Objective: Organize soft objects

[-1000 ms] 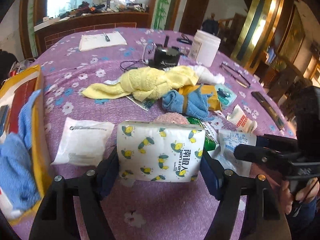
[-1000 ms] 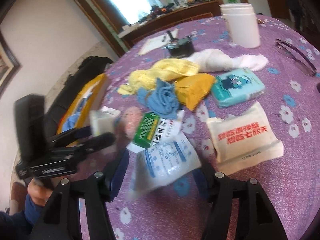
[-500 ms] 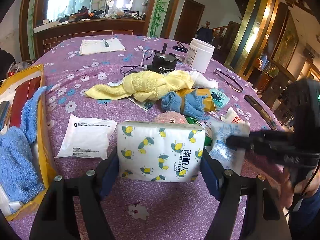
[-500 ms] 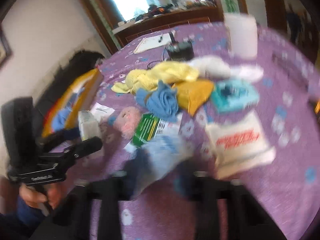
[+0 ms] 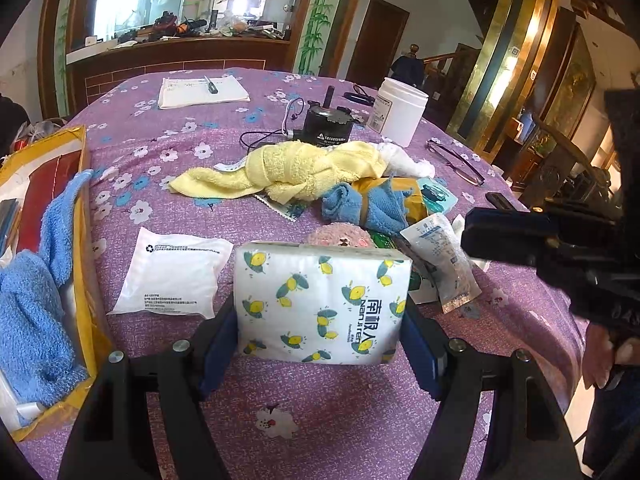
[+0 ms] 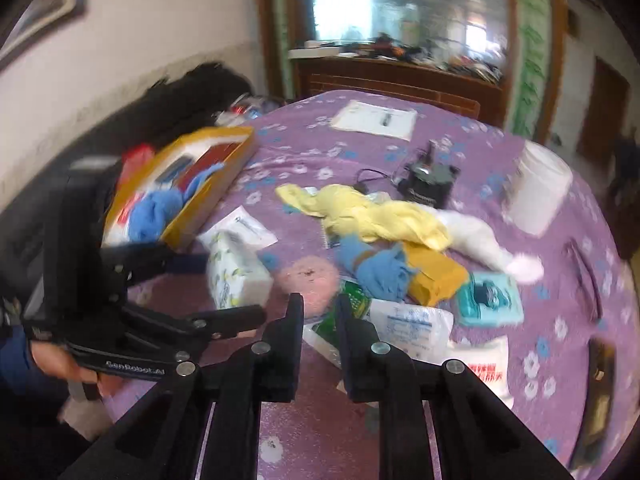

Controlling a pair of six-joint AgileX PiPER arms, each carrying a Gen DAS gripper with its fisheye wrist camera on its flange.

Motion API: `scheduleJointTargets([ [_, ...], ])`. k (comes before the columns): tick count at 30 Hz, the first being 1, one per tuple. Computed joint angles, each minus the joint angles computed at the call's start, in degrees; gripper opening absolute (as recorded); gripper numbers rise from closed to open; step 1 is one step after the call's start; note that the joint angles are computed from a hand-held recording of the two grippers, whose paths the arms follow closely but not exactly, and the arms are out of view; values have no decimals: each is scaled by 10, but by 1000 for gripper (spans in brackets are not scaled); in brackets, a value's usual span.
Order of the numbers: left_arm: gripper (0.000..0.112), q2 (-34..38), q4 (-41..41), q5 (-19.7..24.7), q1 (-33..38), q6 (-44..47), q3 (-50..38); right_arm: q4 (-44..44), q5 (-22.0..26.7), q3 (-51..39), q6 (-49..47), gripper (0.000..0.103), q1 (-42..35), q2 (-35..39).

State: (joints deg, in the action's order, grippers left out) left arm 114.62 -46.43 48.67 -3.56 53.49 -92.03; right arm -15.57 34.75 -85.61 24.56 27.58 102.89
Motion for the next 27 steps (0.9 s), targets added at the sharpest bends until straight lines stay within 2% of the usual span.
scheduleJointTargets([
  [1,74,0,1,0,0,-1,0,-54,-1,12,57,26,4,-6],
  [3,74,1,2,1,0,-1,-1,-92,6,30,116,59,-8,-22],
  [5,74,0,3,0,-2,-1,1,-45,-16,62,100,66,-32,-40],
  [7,74,-2,4,-2,-4,2,3,18,-12,65,53,66,-46,-36],
  [10,74,-4,2,-7,-5,6,7,16,-5,71,74,66,-49,-21],
  [13,74,-4,0,-7,-3,6,7,55,-15,69,53,66,-65,-4],
  [15,74,-3,-1,-3,-3,7,6,36,-6,58,78,66,-64,11],
  [18,74,-3,0,-3,-3,7,6,58,5,35,58,66,-68,37],
  [22,74,-3,2,-3,-4,7,6,-63,44,7,135,65,-24,69],
  [24,74,-3,3,-3,-4,5,6,-70,30,21,145,42,-25,59],
  [27,74,-5,1,-3,-4,6,7,-67,20,33,144,35,-31,48],
])
